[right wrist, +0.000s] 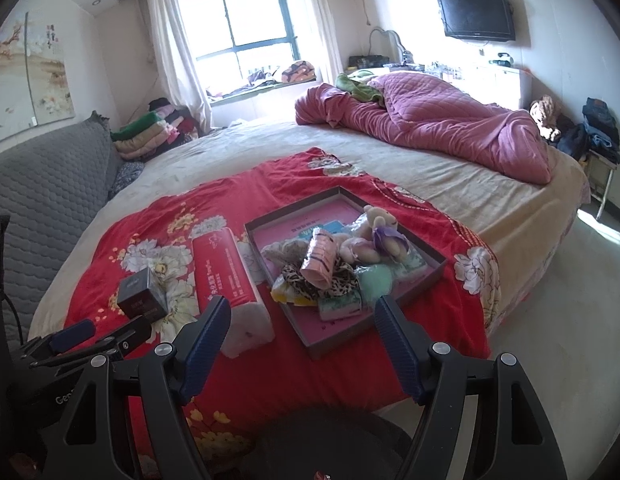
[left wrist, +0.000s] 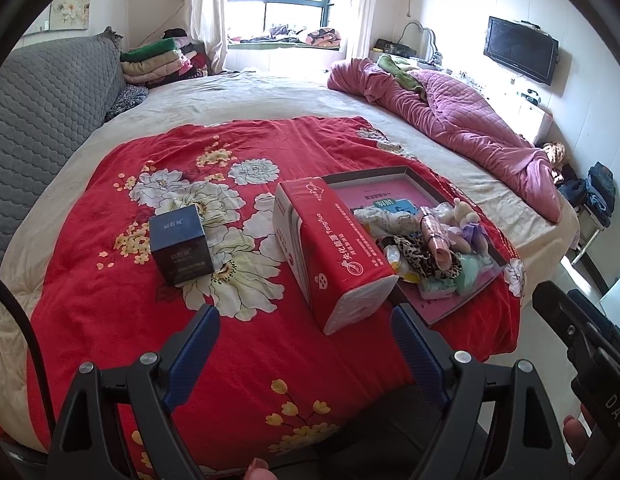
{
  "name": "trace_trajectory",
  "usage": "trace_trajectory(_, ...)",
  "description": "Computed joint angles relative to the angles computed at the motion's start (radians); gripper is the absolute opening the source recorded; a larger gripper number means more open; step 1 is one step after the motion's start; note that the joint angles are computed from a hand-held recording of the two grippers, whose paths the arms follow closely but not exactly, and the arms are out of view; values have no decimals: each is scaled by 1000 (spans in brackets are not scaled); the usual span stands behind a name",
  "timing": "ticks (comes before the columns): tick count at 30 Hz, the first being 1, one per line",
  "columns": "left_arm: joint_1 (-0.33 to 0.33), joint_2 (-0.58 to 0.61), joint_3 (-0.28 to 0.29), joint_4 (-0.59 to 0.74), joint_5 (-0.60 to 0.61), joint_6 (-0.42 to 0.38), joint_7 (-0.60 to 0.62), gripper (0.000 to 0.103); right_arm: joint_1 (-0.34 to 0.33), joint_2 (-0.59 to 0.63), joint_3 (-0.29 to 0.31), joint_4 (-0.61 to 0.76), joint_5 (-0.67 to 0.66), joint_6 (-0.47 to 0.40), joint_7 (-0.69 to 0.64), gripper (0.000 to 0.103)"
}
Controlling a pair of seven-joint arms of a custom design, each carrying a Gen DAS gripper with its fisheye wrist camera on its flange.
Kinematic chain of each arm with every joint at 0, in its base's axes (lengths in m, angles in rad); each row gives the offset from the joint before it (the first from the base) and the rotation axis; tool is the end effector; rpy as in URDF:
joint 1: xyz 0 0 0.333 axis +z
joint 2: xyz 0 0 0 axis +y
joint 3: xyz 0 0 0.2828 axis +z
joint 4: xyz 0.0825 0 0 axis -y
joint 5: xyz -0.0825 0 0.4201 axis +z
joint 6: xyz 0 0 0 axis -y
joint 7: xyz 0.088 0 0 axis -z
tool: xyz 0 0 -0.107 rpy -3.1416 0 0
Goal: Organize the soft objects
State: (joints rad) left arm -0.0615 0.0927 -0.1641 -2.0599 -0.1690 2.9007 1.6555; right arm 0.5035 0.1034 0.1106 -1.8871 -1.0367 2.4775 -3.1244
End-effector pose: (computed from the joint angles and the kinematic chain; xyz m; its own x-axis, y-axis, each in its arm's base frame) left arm 0.6278 -0.1318 0.4264 -0.1920 -0.9764 0.0985 -0.7314 0.0754 -0.6778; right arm 0.5352 0.3787 0.4555 -0.2143 -0.9672 -0.1365 -0.5810 0.2385 -0.7782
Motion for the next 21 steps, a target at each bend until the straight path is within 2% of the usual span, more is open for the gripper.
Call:
trace_trajectory(7,-3,19,3,8,20,4,-26,87,6,11,-3,8,-38,-35,35,76)
trace_trajectory(21,-14,57,19,27,145,-4,-141,87,20,64,-20,38,35,-27,-31,76)
